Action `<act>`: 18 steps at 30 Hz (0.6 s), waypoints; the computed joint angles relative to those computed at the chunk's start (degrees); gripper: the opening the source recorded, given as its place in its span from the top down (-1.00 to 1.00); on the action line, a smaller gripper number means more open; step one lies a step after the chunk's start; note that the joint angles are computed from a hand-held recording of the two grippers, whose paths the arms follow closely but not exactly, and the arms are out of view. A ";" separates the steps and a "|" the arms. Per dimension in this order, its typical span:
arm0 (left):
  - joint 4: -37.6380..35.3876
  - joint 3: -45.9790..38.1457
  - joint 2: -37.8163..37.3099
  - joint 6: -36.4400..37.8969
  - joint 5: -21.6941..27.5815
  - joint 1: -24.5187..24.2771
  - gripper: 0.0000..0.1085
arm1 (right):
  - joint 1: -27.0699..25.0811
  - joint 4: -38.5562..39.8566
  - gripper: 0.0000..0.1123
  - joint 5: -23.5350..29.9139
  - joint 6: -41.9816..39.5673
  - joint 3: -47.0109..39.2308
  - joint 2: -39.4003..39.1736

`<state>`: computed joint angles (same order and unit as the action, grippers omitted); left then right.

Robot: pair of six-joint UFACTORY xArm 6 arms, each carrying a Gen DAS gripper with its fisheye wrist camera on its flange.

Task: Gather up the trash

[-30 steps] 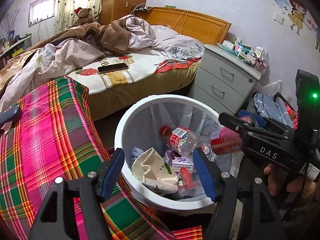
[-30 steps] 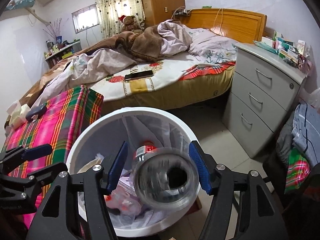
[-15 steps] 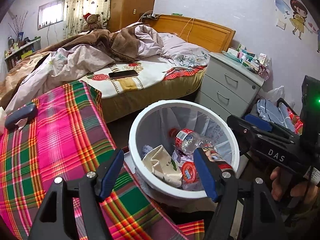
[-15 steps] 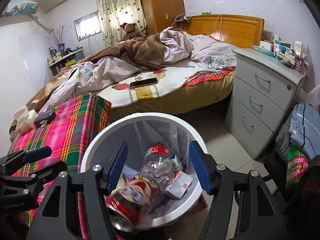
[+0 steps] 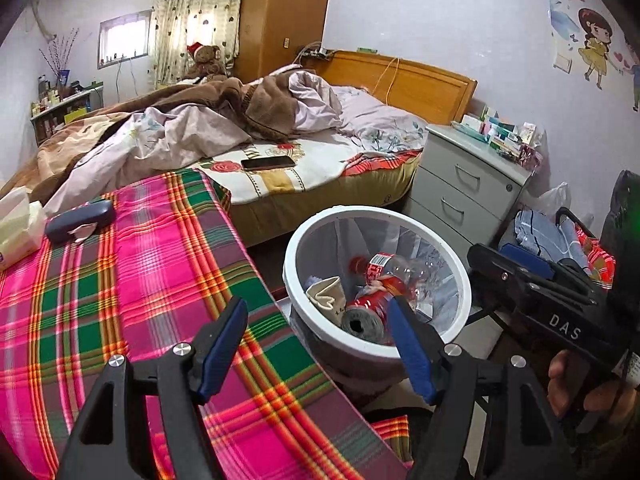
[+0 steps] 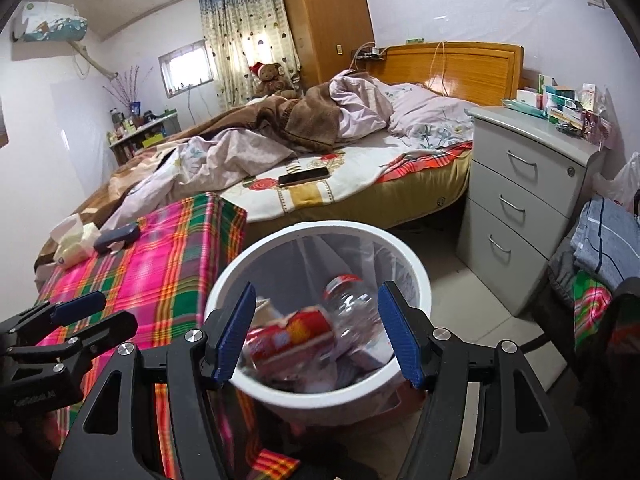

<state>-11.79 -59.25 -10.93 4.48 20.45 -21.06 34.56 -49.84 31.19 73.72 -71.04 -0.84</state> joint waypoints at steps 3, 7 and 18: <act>4.13 2.53 -2.51 -3.80 -1.14 0.30 -0.36 | 1.23 -1.91 -0.16 0.40 1.52 0.44 -0.64; 7.36 6.42 -6.10 -7.28 -2.63 0.87 -0.36 | 3.15 -5.48 -0.16 1.41 4.17 1.21 -1.53; 28.98 15.89 -15.73 -28.43 -3.99 3.83 -0.36 | 7.59 -11.98 -0.16 3.22 10.92 3.40 -2.99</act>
<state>17.19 -43.36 -26.66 -23.95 16.46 -17.23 42.14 -61.81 34.41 84.64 -67.64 -3.83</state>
